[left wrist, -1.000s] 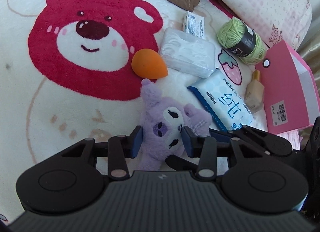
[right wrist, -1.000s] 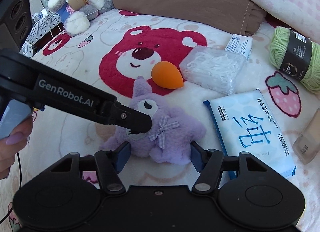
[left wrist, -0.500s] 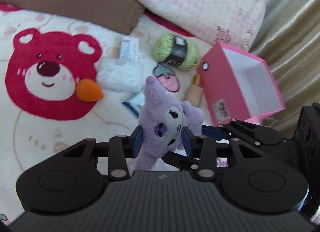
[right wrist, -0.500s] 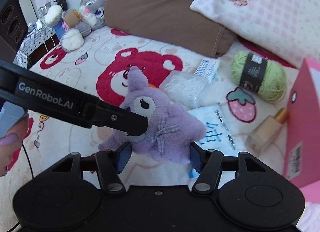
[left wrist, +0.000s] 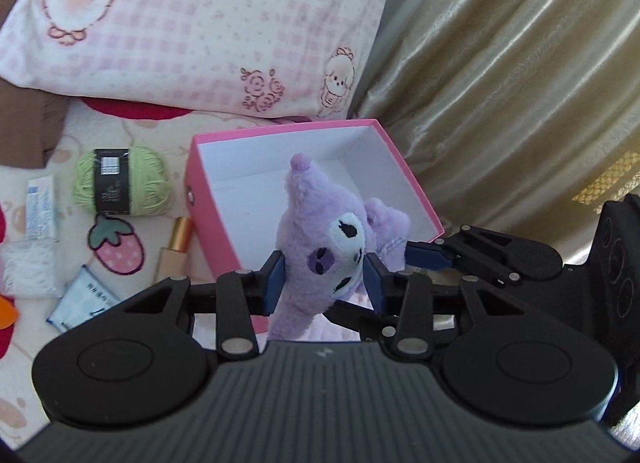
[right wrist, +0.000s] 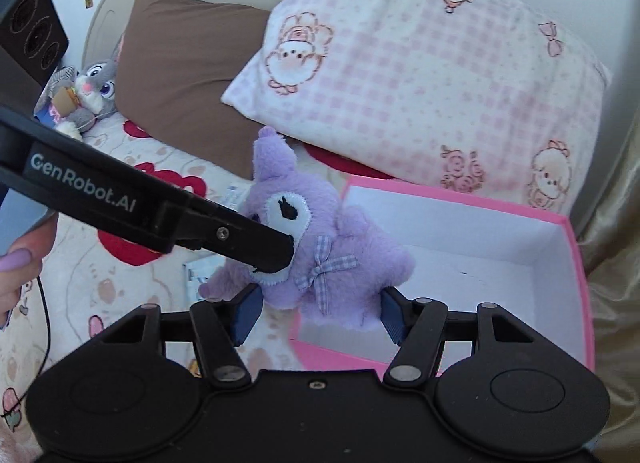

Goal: Organize objects
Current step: 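Carry the plush toy with the left gripper into the pink box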

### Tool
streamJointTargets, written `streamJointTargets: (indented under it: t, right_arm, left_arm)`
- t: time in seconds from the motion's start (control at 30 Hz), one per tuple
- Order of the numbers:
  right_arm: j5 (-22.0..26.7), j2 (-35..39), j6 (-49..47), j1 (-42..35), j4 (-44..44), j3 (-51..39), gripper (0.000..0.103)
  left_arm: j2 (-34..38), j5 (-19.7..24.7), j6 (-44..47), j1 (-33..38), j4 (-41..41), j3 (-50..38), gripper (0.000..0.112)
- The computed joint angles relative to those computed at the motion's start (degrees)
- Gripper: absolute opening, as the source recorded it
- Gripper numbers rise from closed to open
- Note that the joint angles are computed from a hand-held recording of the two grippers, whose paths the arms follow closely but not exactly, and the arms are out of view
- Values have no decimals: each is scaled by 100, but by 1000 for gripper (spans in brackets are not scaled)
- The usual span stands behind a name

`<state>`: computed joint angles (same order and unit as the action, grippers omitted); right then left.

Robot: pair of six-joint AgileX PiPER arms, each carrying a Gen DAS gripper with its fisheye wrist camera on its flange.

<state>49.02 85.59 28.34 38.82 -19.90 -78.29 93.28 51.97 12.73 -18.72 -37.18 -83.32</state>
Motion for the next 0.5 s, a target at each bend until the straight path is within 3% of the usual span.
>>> streamJointTargets:
  t: [0.1,0.3,0.5]
  right_arm:
    - [463,258,-1084,-739,639,-475,67]
    - [1098,1106,-2490,-1891,1560,-1098,67]
    - [1959,2012,-3048,-2518,1922,-1815,67]
  left_arm:
    - [915,329,-677,-339,238,-1089,40]
    - [2350,227,-1887,-637,103,-2092,40]
    - [3778,967,-2831,-707,-66,-3650,39]
